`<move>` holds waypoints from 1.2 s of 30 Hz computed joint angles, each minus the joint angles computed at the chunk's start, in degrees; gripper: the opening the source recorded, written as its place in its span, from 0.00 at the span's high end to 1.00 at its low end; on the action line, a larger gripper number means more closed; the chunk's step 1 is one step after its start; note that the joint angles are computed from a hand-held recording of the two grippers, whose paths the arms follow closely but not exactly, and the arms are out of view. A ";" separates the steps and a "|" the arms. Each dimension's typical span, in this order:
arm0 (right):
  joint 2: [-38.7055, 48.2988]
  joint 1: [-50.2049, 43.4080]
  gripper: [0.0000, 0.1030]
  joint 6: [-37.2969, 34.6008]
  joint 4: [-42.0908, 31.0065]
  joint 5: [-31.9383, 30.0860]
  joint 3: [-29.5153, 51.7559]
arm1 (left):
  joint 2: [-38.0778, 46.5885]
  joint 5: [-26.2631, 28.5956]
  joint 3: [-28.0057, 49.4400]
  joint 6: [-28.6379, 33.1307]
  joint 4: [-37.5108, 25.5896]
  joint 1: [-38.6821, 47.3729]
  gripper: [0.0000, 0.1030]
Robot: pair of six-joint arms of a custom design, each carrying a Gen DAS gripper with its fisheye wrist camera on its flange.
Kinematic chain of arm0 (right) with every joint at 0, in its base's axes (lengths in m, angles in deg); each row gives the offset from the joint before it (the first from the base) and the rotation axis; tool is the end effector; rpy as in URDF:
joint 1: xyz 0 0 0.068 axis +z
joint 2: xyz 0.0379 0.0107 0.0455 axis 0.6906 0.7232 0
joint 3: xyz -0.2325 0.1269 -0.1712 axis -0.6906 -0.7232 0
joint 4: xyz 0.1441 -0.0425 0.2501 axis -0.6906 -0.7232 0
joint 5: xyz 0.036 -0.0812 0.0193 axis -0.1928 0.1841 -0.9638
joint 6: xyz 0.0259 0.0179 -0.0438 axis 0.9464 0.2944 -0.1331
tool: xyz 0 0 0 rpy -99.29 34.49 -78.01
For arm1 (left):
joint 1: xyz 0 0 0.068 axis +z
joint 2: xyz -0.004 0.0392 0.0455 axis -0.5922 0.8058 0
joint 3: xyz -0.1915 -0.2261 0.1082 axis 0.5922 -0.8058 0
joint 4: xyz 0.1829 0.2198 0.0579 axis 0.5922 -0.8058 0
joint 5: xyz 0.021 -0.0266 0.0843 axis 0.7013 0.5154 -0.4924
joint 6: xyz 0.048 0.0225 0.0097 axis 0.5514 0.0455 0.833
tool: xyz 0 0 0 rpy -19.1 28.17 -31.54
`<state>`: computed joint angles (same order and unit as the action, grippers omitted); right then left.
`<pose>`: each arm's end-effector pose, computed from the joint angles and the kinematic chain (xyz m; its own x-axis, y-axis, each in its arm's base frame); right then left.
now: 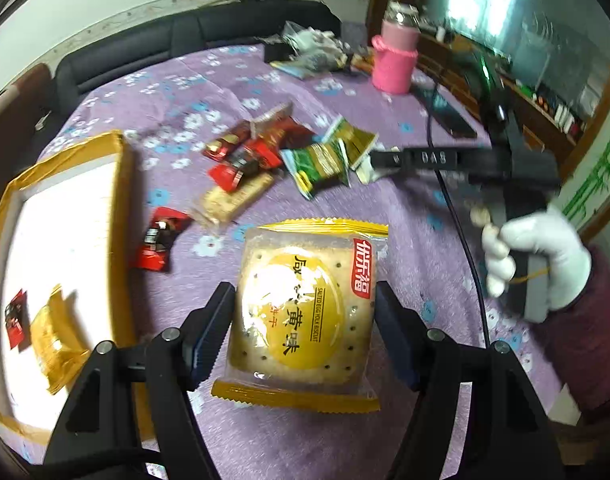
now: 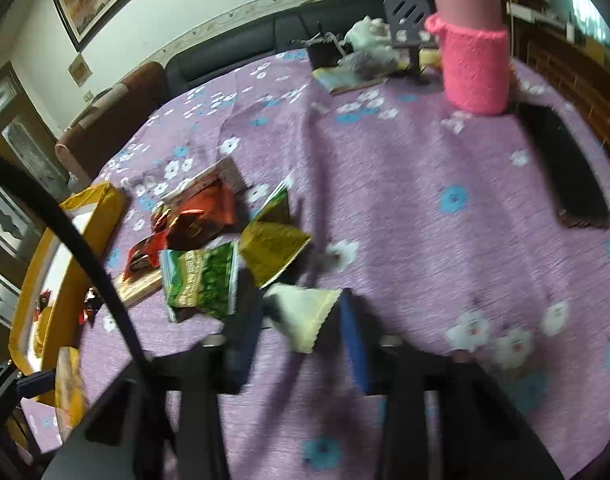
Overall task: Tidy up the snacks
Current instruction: 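Lower the cracker pack into the box with the left gripper while the right gripper carries a white packet there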
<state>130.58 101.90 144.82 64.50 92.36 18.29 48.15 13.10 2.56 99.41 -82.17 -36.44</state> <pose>0.1657 0.2314 0.1077 -0.6869 0.4496 -0.5710 0.3154 0.8923 0.3231 0.1844 -0.0181 0.1460 -0.5700 0.5680 -0.5936 0.7507 0.6537 -0.0954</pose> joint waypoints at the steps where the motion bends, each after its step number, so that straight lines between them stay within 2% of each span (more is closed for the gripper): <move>1: -0.01 0.65 0.78 0.96 -0.14 0.69 -0.06 | 0.20 0.96 0.42 0.35 -0.41 1.31 0.31; 3: -0.84 2.15 0.85 2.56 -0.95 1.77 -0.22 | 0.56 3.01 1.42 1.30 -1.77 4.64 0.31; 5: -1.85 4.20 0.85 5.00 -3.05 3.10 0.06 | 1.45 4.89 2.59 2.70 -3.18 8.10 0.31; 10: -3.85 10.12 0.86 11.29 -13.76 8.31 4.14 | 4.71 8.67 6.43 6.96 -6.72 17.15 0.31; 14: -5.08 10.90 0.86 7.29 -14.38 9.38 8.38 | 7.64 9.06 10.76 8.48 -6.86 23.55 0.31; 16: -4.23 11.07 0.86 2.83 -13.61 9.35 12.34 | 9.56 7.94 13.31 7.97 -5.82 25.26 0.31; 19: -0.36 9.91 0.86 -5.84 -10.56 7.01 19.54 | 14.40 5.10 18.47 5.53 -2.71 26.42 0.31; 23: 8.71 6.88 0.86 -15.16 -4.53 -1.17 29.94 | 23.07 0.62 25.39 1.26 0.78 25.82 0.31; 30: 26.10 2.29 0.86 -20.21 -6.37 -13.24 49.16 | 37.17 -3.74 37.00 -4.75 0.42 23.73 0.31; 36: 35.31 0.62 0.86 -20.54 -9.92 -18.10 58.61 | 43.24 -6.05 42.58 -7.66 -1.20 22.54 0.31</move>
